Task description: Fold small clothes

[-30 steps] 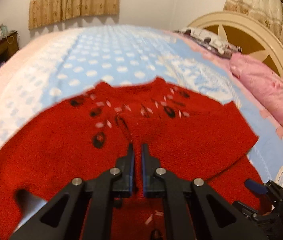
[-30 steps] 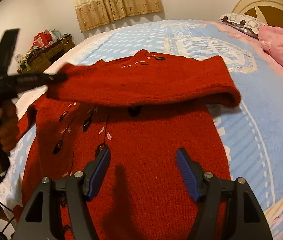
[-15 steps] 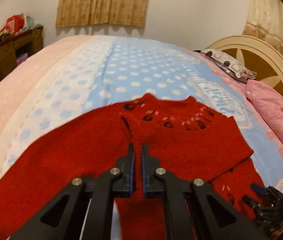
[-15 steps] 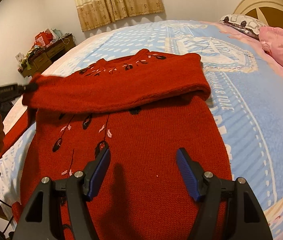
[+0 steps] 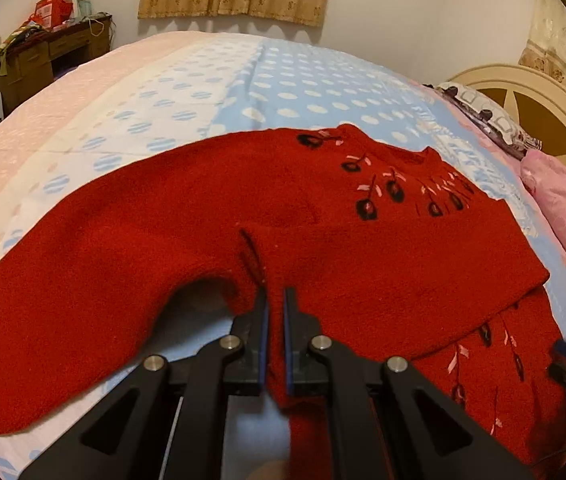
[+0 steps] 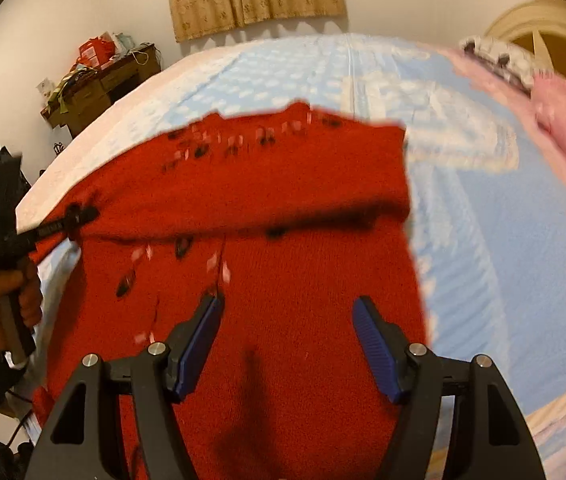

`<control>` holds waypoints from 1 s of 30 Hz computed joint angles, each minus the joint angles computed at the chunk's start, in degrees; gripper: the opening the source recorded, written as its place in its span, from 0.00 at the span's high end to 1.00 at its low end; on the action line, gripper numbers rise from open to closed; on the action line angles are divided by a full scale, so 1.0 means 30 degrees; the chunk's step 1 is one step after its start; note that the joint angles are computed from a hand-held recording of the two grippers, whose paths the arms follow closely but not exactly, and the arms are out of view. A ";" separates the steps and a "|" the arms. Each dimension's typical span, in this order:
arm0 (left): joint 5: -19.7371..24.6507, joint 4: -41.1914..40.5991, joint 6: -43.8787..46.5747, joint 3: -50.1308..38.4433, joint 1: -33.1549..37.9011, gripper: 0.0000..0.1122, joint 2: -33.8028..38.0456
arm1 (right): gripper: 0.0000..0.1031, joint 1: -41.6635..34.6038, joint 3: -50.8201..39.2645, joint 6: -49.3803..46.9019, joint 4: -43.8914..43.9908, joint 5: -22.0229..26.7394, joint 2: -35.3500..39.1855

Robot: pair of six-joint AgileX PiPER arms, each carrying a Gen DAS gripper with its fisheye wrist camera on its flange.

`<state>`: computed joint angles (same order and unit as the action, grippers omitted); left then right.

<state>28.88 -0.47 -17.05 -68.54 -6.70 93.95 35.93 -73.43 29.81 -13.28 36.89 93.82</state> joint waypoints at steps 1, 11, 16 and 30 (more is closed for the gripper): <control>-0.0112 -0.0397 0.0404 0.0101 0.0170 0.94 -0.0031 | 0.33 0.0048 -0.1100 0.0059 -0.0768 0.0708 0.0369; -0.1063 -0.1660 0.1689 0.1213 0.0743 0.94 -0.0662 | 0.33 -0.1760 -0.9217 -0.2814 0.0896 0.3925 0.7488; -0.1475 -0.2328 0.2188 0.1623 0.0959 0.93 -0.0809 | 0.32 -0.0877 -0.8856 -0.1583 -0.0606 0.3928 0.7337; -0.1496 -0.0459 0.0377 0.2865 0.1042 0.61 -0.2341 | 0.29 0.1954 -1.1814 -0.1417 -0.0677 0.5252 0.9002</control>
<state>24.39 -1.84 -15.92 -59.94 -3.57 86.92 41.79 -108.87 25.56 -15.31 52.65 120.82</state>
